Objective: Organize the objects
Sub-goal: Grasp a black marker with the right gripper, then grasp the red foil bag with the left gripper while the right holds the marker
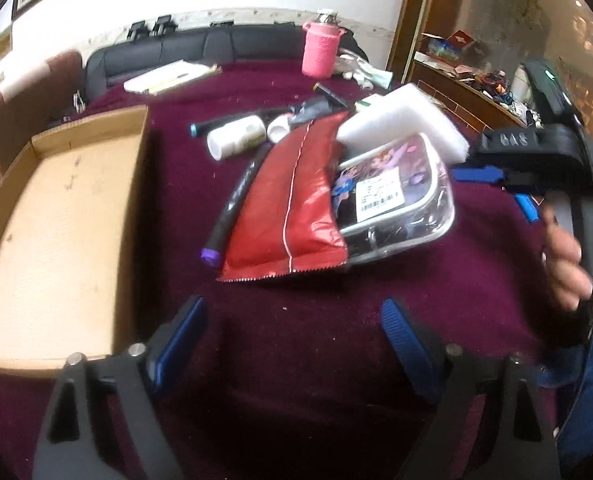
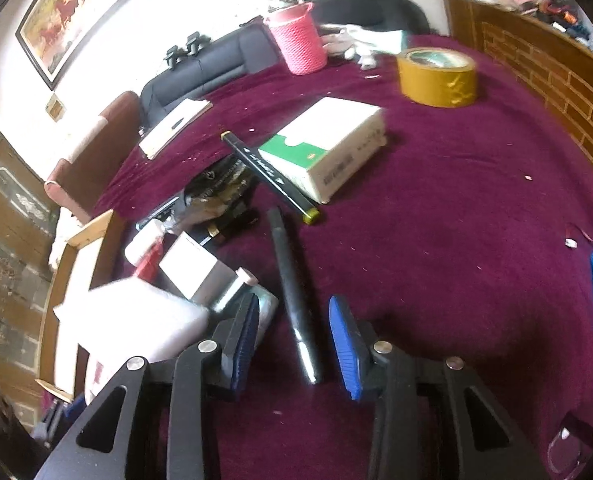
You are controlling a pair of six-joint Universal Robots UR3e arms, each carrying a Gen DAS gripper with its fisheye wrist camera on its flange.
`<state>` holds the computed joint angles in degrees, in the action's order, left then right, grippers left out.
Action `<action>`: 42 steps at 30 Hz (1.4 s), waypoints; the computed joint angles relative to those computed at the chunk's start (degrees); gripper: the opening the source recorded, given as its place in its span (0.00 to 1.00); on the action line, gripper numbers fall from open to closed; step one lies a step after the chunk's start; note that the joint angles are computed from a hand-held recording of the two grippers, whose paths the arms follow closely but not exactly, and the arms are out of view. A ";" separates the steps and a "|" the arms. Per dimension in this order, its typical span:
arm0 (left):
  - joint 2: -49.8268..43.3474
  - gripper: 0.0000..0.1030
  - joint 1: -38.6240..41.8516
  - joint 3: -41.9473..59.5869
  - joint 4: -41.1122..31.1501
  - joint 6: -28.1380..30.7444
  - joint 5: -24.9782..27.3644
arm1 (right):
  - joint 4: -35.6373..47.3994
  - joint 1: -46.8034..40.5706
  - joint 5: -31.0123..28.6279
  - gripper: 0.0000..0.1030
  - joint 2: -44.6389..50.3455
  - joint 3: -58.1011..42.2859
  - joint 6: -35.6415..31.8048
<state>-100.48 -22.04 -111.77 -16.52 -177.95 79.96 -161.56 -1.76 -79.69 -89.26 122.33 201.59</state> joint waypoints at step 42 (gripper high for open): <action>-37.56 0.70 5.60 72.93 -53.44 9.63 -11.54 | -4.43 -2.38 3.47 0.15 0.93 -0.18 -6.97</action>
<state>-138.04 -16.44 -38.85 -69.97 -168.32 68.42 -165.99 -4.13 -76.23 -88.33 122.15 194.62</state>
